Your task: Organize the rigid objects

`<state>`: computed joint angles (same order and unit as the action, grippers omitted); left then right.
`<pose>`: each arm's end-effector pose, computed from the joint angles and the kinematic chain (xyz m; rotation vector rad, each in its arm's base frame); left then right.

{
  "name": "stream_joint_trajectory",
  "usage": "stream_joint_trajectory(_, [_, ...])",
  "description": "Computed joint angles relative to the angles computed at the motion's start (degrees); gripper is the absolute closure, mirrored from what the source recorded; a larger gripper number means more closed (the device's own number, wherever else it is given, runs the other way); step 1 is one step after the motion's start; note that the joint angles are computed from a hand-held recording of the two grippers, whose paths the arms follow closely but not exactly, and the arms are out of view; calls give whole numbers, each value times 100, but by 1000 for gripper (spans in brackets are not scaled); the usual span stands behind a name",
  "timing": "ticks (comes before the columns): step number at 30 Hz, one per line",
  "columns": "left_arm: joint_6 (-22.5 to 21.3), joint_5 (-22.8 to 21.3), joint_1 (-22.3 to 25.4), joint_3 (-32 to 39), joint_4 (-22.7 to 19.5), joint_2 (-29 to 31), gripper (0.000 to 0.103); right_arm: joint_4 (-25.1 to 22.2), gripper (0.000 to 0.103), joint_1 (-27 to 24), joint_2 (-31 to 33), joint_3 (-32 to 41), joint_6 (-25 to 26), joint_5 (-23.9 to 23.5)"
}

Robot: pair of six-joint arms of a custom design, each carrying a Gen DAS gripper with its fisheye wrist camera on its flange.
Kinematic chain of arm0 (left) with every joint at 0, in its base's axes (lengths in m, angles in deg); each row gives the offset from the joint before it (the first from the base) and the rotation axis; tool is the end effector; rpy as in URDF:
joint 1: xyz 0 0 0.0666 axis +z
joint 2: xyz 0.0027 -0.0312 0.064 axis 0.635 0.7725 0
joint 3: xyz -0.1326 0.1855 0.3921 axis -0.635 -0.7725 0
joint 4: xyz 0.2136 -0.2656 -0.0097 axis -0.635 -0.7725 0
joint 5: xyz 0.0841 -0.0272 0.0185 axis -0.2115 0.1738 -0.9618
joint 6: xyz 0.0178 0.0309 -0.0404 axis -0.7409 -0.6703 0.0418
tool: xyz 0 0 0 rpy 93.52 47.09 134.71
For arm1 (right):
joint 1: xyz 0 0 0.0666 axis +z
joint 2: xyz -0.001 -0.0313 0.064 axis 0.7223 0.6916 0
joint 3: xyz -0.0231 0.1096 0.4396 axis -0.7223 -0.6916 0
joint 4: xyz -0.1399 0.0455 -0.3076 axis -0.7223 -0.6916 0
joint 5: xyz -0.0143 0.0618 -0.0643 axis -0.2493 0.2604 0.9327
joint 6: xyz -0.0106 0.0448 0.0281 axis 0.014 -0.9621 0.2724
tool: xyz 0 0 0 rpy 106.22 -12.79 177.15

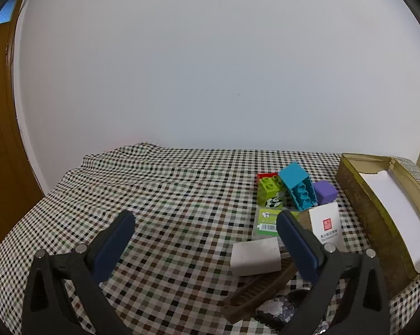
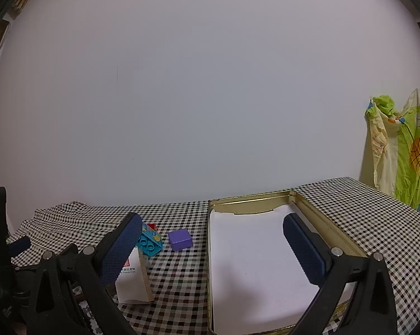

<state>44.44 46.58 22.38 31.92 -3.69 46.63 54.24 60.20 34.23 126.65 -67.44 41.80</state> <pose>0.5424 -0.1455 0.4075 -0.3404 2.0369 0.2893 0.5927 0.1463 0.4077 -0.1296 1.7846 0.2239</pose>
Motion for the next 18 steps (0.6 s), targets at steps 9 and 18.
stream_joint_trajectory(9, [-91,-68,-41,-63,82,-41,0,-5,0,-17,-33,-15,-11,-37])
stream_joint_trajectory(18, [-61,-83,-65,-154,174,-64,0,57,0,-17,-43,-58,-9,-62])
